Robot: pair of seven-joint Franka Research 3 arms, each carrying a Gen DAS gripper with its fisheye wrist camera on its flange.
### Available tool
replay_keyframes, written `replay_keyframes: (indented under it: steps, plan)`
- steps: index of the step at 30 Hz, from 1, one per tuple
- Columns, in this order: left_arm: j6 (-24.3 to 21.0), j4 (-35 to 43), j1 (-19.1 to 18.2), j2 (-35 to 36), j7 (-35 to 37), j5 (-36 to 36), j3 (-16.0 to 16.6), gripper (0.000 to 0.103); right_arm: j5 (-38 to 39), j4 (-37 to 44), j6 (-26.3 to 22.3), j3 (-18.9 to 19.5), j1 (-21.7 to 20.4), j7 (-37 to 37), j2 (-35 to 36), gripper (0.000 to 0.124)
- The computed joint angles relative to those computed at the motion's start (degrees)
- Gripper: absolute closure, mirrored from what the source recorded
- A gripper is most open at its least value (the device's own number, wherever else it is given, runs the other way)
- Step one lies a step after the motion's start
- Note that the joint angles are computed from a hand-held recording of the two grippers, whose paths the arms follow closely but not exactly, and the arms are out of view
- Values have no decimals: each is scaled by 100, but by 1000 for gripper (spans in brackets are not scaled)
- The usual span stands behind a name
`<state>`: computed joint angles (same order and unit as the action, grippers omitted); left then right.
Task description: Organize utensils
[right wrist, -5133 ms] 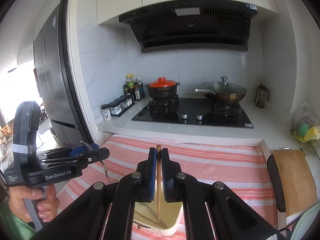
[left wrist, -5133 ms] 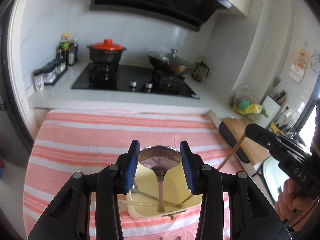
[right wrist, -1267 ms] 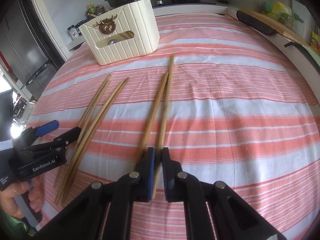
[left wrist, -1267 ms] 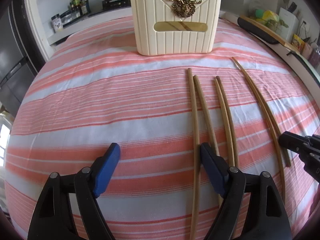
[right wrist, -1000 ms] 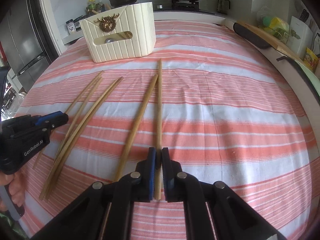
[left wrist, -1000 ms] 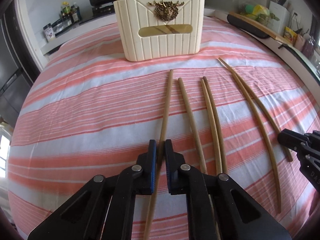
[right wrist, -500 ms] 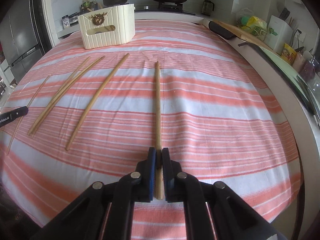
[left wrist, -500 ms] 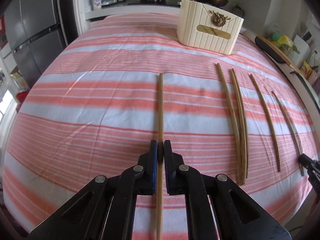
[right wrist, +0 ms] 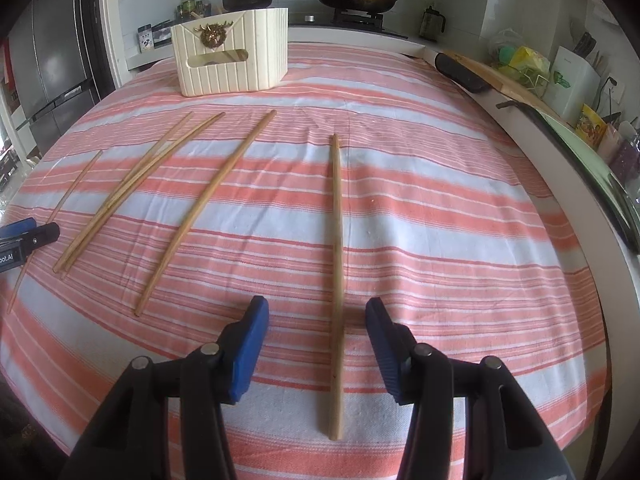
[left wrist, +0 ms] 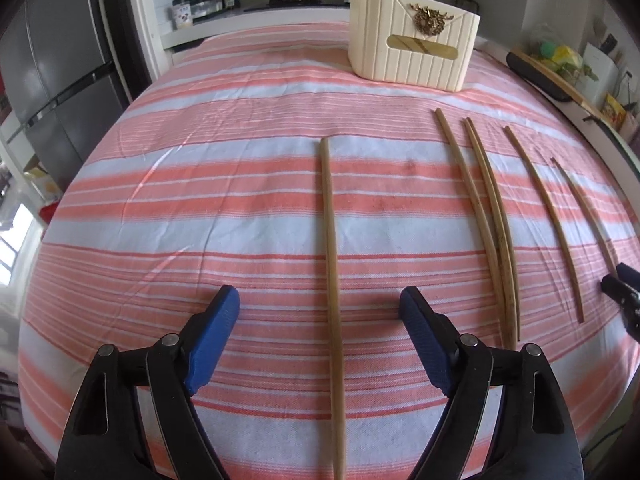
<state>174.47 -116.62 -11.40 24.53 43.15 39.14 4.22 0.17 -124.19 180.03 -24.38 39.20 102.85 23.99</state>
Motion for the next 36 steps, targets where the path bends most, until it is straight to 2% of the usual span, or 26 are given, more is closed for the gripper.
replay_keyframes:
  steps: [4,12,17,20,25,27,32,33,36]
  plan:
    - [-16,56,-42,45,-34,35,42,10,204,71,120,512,-514,-239,28,72]
    - [-29,104,18,109,62,-26,-6,1,567,46,347,692,-643,-685,68,71]
    - [61,68,-50,106,12,23,79,1,876,25,395,619,-519,-876,81,71]
    - [94,34,100,94,204,-101,-73,1,962,62,289,712,-612,-1000,57,71]
    - [127,-110,846,39,1397,-642,-856,1,871,220,-114,1070,-1020,-1155,-10,70]
    - [19,-123,1204,36,1970,-988,-1258,1,763,307,-311,1188,-1163,-1169,-21,70]
    - [-248,-120,1784,31,3043,-1758,-1922,1,601,495,-706,1659,-1683,-1327,-37,68]
    - [-308,-92,1954,47,3245,-2006,-2113,1,594,521,-767,1745,-1775,-1365,-41,68]
    - [-557,190,2825,305,4114,-2993,-3073,1,632,661,-1036,2033,-2084,-1586,-33,68]
